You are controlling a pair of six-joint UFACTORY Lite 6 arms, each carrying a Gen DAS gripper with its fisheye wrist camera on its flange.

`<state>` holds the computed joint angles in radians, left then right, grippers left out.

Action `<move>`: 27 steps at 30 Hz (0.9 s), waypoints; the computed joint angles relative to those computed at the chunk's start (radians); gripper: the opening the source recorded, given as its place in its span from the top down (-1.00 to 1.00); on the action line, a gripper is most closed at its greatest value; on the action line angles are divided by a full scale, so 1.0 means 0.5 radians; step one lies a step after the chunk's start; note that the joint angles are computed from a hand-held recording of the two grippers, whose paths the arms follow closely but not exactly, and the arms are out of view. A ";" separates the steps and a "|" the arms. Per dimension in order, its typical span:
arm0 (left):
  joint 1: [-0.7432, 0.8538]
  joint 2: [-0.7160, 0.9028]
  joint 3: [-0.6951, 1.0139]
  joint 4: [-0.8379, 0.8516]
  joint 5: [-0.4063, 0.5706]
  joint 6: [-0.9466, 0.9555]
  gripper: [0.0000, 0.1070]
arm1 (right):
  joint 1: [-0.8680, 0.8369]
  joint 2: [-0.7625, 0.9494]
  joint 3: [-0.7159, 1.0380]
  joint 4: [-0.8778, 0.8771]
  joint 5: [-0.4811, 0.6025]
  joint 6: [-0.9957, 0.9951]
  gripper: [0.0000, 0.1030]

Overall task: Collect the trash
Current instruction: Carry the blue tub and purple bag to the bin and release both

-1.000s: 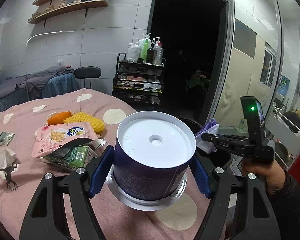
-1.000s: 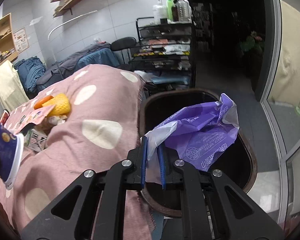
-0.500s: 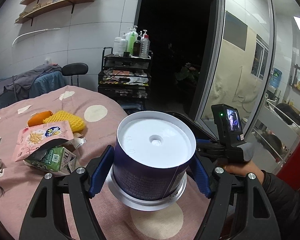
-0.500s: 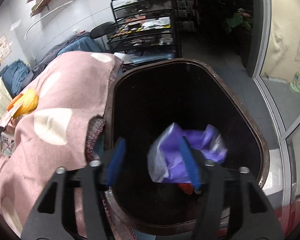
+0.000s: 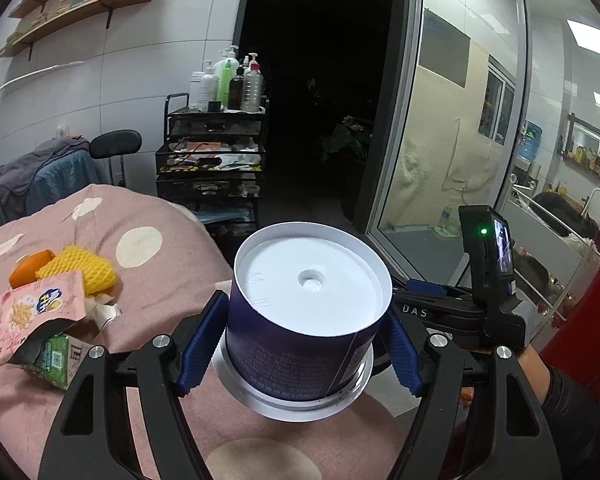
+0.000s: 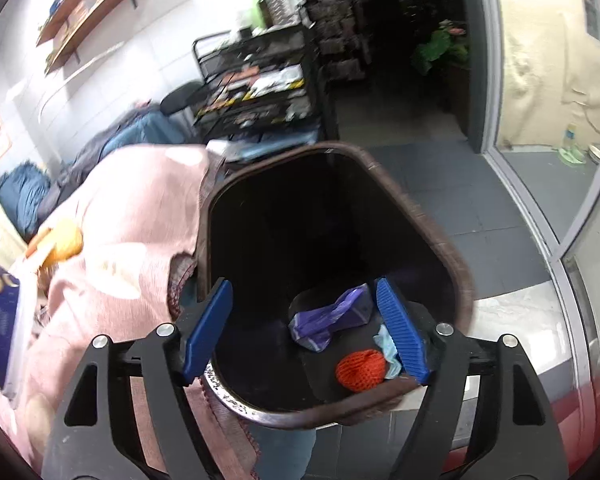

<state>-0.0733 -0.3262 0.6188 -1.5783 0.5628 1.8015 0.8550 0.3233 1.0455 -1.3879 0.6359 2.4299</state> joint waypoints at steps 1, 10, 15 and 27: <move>-0.050 0.033 0.028 -0.011 -0.021 0.000 -0.35 | 0.011 -0.053 -0.045 0.009 0.037 0.016 -0.45; -0.422 0.520 0.393 -0.043 -0.191 -0.104 -0.35 | 0.072 -0.382 -0.316 0.149 0.353 0.044 -0.56; -0.545 0.857 0.677 0.200 -0.228 -0.457 -0.35 | 0.058 -0.533 -0.443 0.226 0.437 0.052 -0.68; -0.765 1.205 1.021 0.624 -0.403 -0.990 -0.36 | 0.011 -0.684 -0.594 0.239 0.443 0.043 -0.70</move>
